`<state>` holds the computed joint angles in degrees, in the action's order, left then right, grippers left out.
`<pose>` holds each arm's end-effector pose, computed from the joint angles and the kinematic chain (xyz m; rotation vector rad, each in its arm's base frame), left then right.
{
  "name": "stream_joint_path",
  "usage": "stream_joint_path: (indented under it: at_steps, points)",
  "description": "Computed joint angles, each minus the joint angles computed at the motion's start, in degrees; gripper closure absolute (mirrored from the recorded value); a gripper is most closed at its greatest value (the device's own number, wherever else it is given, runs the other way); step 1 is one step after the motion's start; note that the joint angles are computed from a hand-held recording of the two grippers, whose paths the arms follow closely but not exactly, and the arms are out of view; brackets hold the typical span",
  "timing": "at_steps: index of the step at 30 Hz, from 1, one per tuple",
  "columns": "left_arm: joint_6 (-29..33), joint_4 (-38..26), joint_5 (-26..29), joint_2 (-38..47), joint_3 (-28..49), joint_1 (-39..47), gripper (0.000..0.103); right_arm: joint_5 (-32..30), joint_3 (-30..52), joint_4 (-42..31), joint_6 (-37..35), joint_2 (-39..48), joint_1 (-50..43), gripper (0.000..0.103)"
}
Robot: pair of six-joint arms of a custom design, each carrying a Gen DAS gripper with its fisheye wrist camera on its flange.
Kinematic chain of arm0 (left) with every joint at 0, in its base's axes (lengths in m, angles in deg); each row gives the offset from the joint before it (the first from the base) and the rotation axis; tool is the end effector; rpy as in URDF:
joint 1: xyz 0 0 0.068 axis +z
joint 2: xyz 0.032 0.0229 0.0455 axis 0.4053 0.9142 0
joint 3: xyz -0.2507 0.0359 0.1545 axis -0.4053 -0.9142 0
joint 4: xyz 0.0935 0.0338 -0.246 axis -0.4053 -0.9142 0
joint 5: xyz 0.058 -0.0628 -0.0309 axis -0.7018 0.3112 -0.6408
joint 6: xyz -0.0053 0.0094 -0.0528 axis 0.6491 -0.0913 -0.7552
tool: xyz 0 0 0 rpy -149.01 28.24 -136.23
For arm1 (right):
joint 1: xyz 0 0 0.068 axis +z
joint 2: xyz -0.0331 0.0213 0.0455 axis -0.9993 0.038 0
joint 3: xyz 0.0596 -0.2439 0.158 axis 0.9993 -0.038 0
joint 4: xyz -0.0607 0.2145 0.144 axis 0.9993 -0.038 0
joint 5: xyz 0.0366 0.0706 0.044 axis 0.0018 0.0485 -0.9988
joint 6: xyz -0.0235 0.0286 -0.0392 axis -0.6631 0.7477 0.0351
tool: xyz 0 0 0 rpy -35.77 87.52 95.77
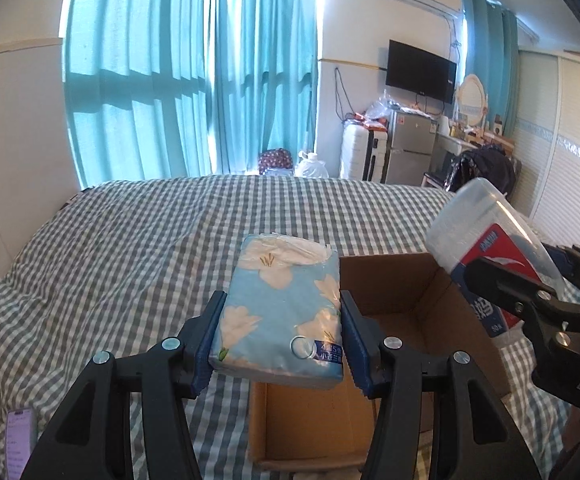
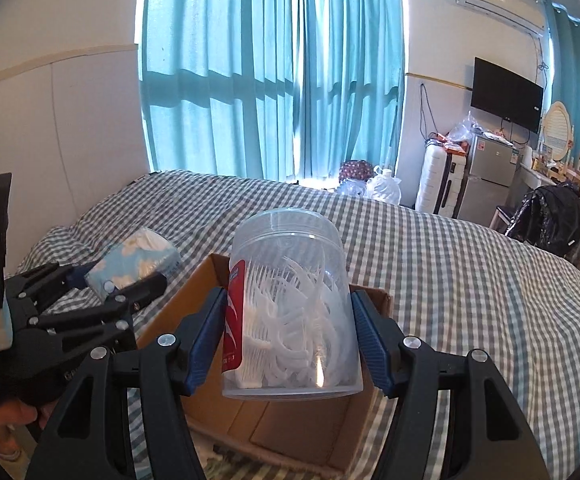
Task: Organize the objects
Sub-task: 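Carry the tissue pack and floss tub into the cardboard box and open both grippers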
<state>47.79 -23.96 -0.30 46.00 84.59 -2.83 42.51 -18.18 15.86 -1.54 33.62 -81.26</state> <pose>0.2352 -0.1111 0.1853 0.2488 2.1677 -0.1426 0.2408 0.0284 0.2412 -0.1552 2.1448 0.0783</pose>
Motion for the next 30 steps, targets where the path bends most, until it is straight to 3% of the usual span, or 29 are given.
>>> stream_joint_path:
  at_steps: [7, 15, 19, 20, 22, 23, 30]
  points:
    - [-0.1, 4.8, 1.7, 10.3, 2.6, -0.4, 0.048, -0.1, 2.7, 6.3, -1.0, 12.3, -1.7, 0.041]
    - [0.2, 5.3, -0.4, 16.0, 3.6, -2.2, 0.047, -4.8, 2.5, 7.6, 0.0, 16.7, -5.6, 0.041]
    - [0.2, 4.8, -2.6, 14.9, 2.7, -4.1, 0.042, -4.9, 1.5, 6.6, 1.6, 14.0, -6.5, 0.040]
    - [-0.1, 4.2, -3.4, 13.9, 2.3, -4.8, 0.035, -5.1, 1.1, 6.4, 1.6, 12.6, -6.5, 0.039]
    - [-0.7, 2.8, -5.4, 11.8, 1.7, -5.9, 0.019, -5.5, 0.5, 5.4, 1.8, 8.9, -6.4, 0.024]
    - [-1.1, 2.3, -6.5, 10.5, 1.2, -6.3, 0.015, -5.4, 0.1, 4.6, 1.8, 6.8, -6.3, 0.022]
    - [-4.7, -8.1, -9.1, -4.6, -1.1, -8.4, 0.009, -1.5, 1.5, -8.7, -0.4, -9.2, -4.3, 0.022]
